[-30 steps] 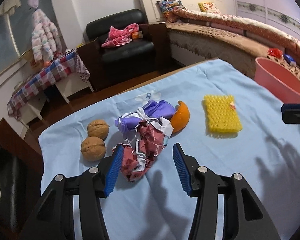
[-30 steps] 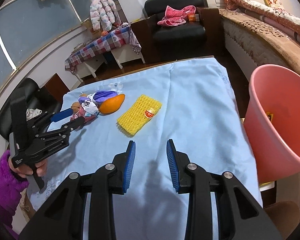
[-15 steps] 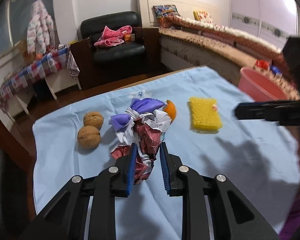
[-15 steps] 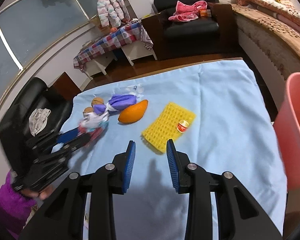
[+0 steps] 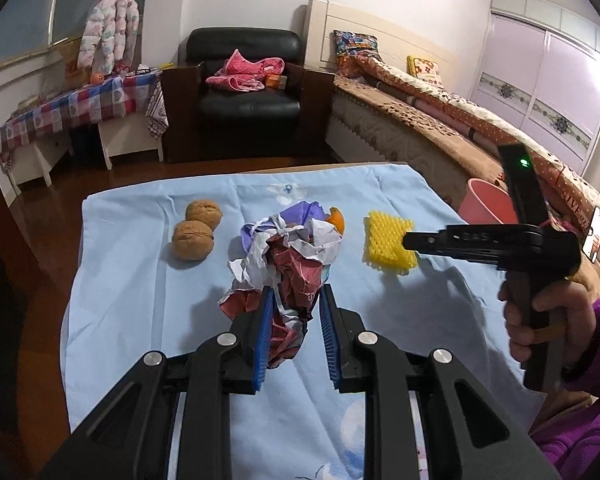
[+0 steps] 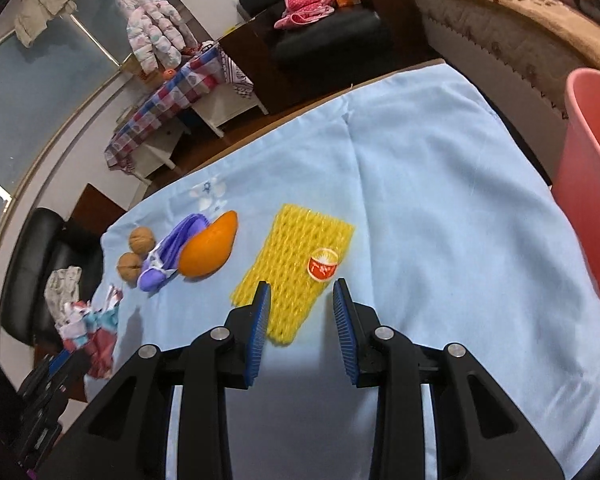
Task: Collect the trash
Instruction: 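Grasp the crumpled red foil wrapper with the left tool while the right tool grasps the yellow mesh sponge, then carry the foil wrapper and yellow sponge with both tools over the bucket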
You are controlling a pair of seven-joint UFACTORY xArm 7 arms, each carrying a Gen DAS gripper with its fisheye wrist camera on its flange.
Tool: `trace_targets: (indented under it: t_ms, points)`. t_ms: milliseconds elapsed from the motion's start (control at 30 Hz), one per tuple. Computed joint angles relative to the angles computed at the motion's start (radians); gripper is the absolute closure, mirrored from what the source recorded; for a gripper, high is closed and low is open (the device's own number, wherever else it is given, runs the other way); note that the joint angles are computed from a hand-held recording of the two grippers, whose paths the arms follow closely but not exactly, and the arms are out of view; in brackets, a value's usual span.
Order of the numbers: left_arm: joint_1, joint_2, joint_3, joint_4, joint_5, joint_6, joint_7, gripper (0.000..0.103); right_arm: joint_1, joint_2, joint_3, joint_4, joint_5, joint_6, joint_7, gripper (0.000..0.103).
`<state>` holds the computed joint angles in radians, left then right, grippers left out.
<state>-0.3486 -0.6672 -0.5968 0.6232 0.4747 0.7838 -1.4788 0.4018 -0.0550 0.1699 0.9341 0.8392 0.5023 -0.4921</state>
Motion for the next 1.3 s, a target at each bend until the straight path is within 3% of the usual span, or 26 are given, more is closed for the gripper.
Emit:
trace_targets:
  t_ms: [200, 267, 333, 733, 933, 1300]
  points:
    - [0.005, 0.058, 0.009, 0.019, 0.01, -0.056, -0.001, 0.081, 0.025, -0.017, 0.016, -0.046, -0.035, -0.098, -0.017, 0.071]
    - [0.003, 0.077, 0.018, 0.016, 0.009, -0.098, -0.008, 0.081, 0.033, -0.034, 0.005, -0.063, -0.004, -0.092, -0.059, 0.088]
    - [0.004, 0.099, 0.02, 0.021, 0.011, -0.122, -0.009, 0.081, 0.033, -0.055, -0.005, -0.077, -0.002, -0.087, -0.07, 0.094]
    - [0.004, 0.251, 0.01, 0.151, 0.088, -0.13, -0.028, 0.081, 0.039, -0.274, -0.128, -0.206, 0.053, -0.006, -0.164, 0.095]
    - [-0.015, 0.357, 0.02, 0.236, 0.181, -0.115, -0.113, 0.081, 0.024, -0.338, -0.168, -0.232, 0.016, 0.045, -0.209, 0.095]
    - [-0.11, 0.656, 0.059, 0.551, 0.409, 0.002, -0.171, 0.081, -0.033, -0.389, -0.285, -0.234, 0.063, 0.093, -0.36, 0.095]
